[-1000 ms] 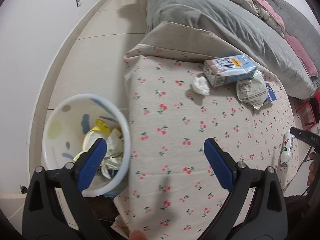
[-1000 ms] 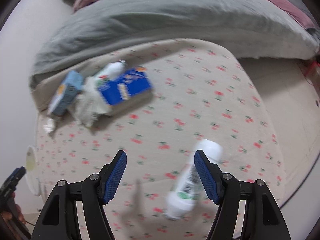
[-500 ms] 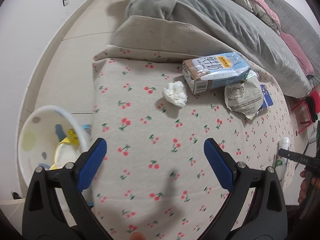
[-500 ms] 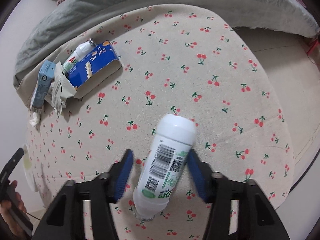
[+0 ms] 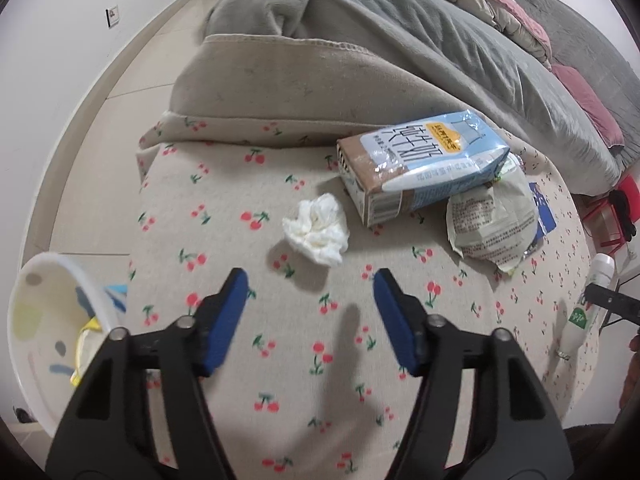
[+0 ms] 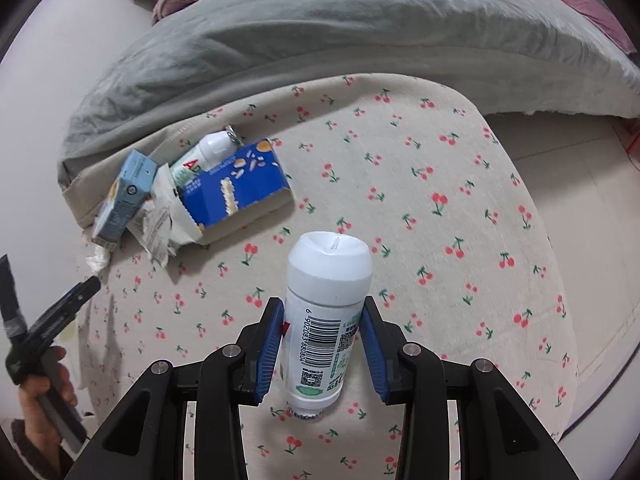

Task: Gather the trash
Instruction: 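Grasp the white tissue ball with the left tool, then drop the tissue ball from the left tool into the bin while the right tool drops the white bottle there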

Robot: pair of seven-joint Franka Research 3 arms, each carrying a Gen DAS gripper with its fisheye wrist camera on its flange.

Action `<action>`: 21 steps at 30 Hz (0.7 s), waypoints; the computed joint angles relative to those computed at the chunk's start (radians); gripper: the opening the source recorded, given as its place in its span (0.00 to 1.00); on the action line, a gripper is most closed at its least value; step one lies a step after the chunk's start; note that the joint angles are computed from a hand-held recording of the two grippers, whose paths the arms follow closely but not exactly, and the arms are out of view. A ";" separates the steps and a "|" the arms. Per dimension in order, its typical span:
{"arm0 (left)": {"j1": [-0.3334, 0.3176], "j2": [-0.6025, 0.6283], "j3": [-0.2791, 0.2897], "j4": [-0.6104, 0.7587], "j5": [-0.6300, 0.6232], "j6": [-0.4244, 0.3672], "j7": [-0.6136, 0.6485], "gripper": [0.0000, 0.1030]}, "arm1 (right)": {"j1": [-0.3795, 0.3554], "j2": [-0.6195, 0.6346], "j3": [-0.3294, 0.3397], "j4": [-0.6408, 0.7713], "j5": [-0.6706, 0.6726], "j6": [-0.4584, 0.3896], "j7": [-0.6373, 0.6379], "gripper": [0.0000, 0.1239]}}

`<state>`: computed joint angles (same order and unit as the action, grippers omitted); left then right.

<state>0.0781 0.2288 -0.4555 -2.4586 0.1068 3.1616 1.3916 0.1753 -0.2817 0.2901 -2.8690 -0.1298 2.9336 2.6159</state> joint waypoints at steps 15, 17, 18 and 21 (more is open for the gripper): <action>-0.056 0.060 0.078 0.051 0.100 0.044 -0.178 0.30 | 0.003 0.020 -0.034 0.055 -0.002 -0.011 -0.076 0.31; -0.006 0.063 0.031 0.050 0.100 0.040 -0.176 0.28 | 0.004 0.021 -0.034 0.059 -0.003 -0.013 -0.081 0.31; 0.014 0.066 0.012 0.050 0.101 0.036 -0.172 0.27 | 0.004 0.022 -0.034 0.062 -0.004 -0.014 -0.082 0.31; 0.085 0.064 -0.056 0.044 0.094 0.025 -0.152 0.24 | 0.003 0.024 -0.031 0.070 -0.009 -0.015 -0.081 0.31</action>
